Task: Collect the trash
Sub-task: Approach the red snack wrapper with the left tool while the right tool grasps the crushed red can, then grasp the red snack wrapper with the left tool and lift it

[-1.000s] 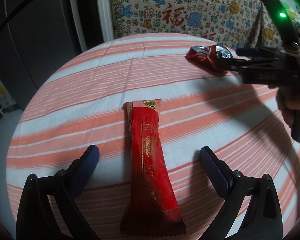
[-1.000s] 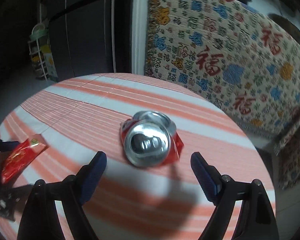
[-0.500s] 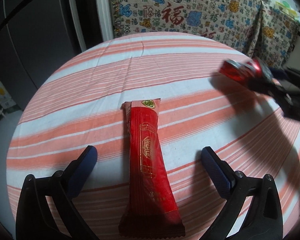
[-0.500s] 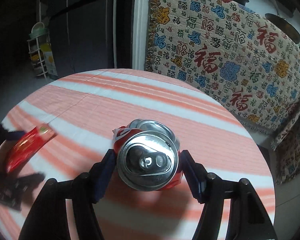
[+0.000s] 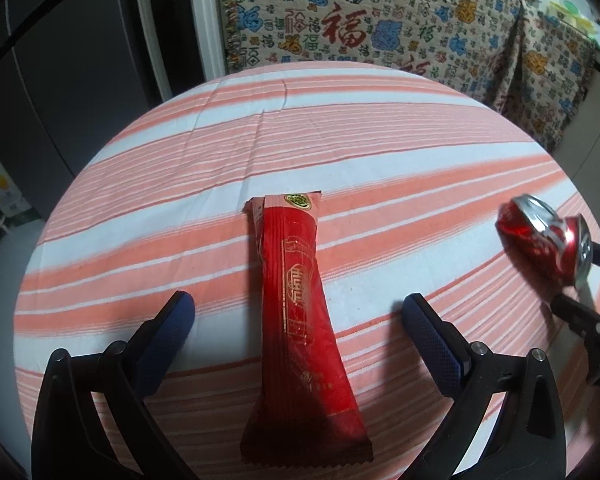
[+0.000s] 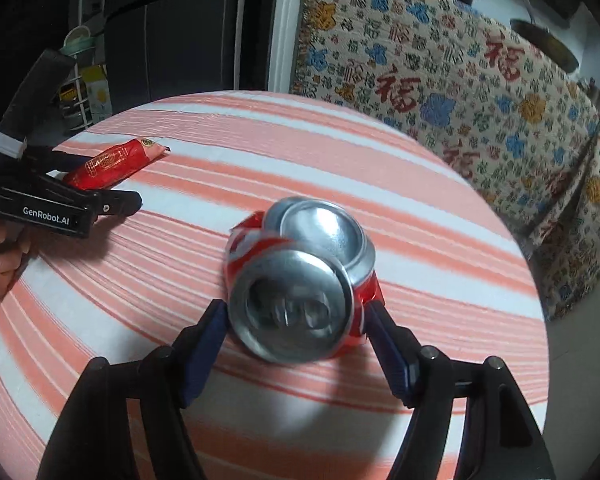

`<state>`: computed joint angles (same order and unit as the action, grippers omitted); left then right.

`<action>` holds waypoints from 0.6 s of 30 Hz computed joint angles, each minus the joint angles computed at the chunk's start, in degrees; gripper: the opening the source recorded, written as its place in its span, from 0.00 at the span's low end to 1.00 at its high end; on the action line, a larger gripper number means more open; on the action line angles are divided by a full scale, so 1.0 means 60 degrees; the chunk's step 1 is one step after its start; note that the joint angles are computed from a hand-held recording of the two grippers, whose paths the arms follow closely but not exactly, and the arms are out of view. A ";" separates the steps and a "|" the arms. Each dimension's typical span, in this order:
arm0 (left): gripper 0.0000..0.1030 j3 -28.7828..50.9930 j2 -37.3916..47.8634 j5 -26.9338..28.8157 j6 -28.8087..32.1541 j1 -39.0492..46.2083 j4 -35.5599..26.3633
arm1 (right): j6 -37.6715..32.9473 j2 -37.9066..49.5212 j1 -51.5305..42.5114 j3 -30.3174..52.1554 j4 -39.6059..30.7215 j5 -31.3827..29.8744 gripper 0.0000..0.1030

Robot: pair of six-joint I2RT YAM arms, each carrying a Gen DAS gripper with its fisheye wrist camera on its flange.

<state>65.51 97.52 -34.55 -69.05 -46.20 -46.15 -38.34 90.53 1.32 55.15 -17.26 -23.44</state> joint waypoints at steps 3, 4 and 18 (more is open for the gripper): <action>0.99 -0.0527 -0.0578 0.0289 0.0437 -0.0018 0.0608 | 0.0131 -0.0005 -0.0435 0.0281 -0.0480 -0.0513 0.70; 0.99 -0.0729 -0.0810 0.0423 0.0633 -0.0007 0.0884 | 0.0107 -0.0002 -0.0550 0.0399 -0.0640 -0.0633 0.70; 0.98 -0.0814 -0.1147 0.0278 0.1509 0.0053 0.0994 | -0.0054 0.0567 -0.0103 0.1538 -0.1135 -0.0772 0.76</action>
